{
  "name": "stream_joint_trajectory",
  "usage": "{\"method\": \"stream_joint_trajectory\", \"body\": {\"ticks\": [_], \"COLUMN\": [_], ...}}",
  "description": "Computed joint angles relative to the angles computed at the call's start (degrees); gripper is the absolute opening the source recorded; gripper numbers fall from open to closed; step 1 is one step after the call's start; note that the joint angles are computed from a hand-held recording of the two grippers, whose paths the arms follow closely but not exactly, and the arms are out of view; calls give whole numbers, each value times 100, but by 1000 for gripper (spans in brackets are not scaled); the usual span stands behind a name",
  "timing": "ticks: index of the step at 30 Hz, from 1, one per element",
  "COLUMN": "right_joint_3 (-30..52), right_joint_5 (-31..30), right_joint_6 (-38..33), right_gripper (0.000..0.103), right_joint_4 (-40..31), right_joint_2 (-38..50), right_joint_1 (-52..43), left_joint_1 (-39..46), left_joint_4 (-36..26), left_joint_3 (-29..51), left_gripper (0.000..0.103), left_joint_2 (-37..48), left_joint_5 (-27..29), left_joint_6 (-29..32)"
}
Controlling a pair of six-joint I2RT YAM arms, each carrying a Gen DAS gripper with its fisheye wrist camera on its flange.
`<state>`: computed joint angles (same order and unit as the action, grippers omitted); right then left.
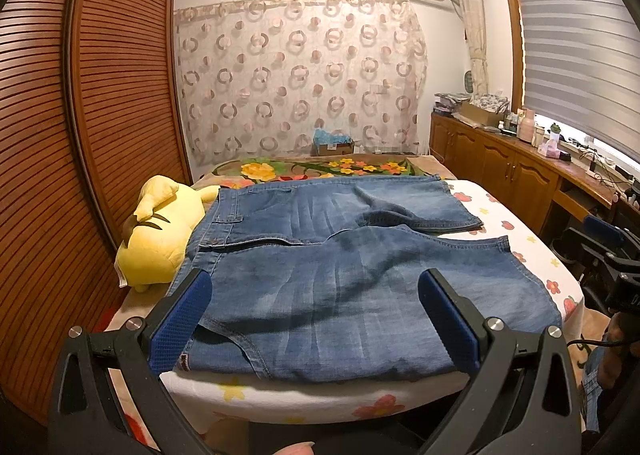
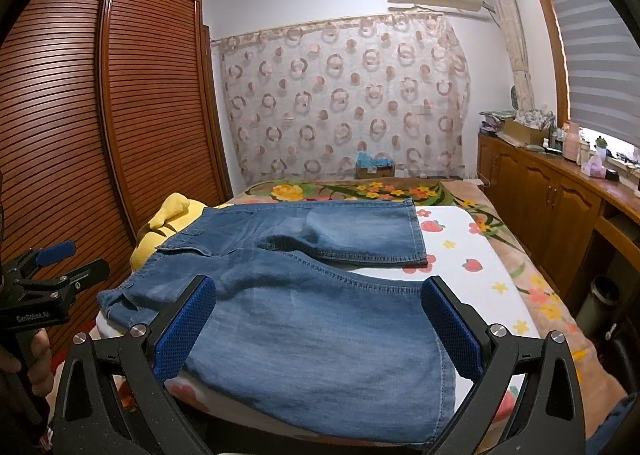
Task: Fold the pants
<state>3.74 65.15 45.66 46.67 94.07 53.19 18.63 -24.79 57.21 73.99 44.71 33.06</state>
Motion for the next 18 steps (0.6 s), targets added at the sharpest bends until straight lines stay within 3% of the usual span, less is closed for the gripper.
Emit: {"method": "stream_joint_trajectory", "body": {"ticks": [18], "right_joint_3": [-16], "right_joint_5": [27], "right_joint_6": [0], "right_gripper": [102], "right_joint_4": [-13], "right_joint_2": [-41], "right_joint_1": [30], "left_joint_1": [4], "left_joint_4": [50], "left_joint_3": [-10], "left_gripper": [103], "left_joint_2": [9], "left_joint_5": [21], "left_joint_6": [-16]}}
